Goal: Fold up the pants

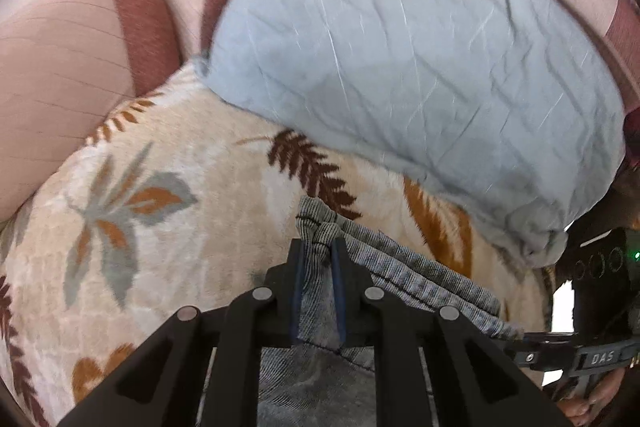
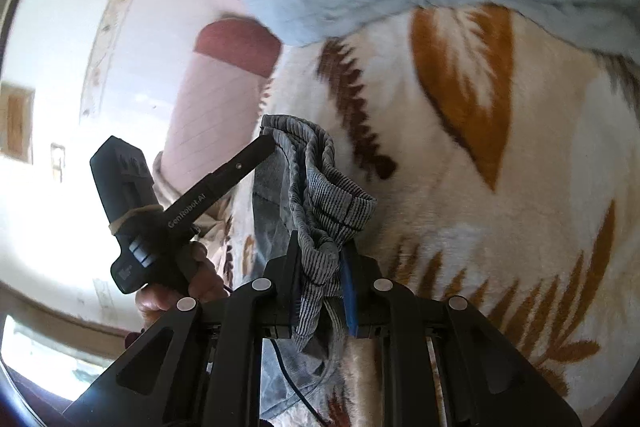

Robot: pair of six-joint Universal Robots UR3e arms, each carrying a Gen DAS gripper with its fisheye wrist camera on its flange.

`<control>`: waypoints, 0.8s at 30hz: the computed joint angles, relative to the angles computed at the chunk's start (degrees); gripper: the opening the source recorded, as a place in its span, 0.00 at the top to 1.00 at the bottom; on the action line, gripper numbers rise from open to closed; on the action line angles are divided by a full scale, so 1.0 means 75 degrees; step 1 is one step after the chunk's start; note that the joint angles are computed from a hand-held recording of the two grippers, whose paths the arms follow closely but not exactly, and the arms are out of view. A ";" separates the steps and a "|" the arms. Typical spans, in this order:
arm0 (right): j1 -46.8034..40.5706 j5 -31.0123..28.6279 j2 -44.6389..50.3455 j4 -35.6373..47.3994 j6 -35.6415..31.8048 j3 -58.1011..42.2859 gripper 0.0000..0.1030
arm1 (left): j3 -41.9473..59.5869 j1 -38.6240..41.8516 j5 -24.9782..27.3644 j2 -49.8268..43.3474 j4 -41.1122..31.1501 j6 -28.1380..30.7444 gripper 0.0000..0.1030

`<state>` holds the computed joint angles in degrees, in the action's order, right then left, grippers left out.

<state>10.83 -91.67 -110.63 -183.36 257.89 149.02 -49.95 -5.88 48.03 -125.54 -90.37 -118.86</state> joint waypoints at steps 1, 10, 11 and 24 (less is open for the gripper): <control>0.0145 -0.0098 0.0215 -0.0071 -0.0125 -0.0220 0.85 | -0.0001 0.0173 -0.0136 0.0112 -0.0161 0.0087 0.85; 0.1510 -0.0650 0.2487 -0.0618 -0.1251 -0.2603 0.85 | 0.0040 0.1865 -0.0856 0.0755 -0.1476 0.1004 0.85; 0.1625 -0.0608 0.2799 -0.0636 -0.1377 -0.2941 0.85 | 0.0097 0.2071 -0.0866 0.0734 -0.1639 0.1103 0.86; 0.2722 0.0829 0.6616 0.1181 -0.1911 -0.7304 0.73 | -0.0921 0.4351 -0.0254 0.0336 -0.0752 0.1002 0.86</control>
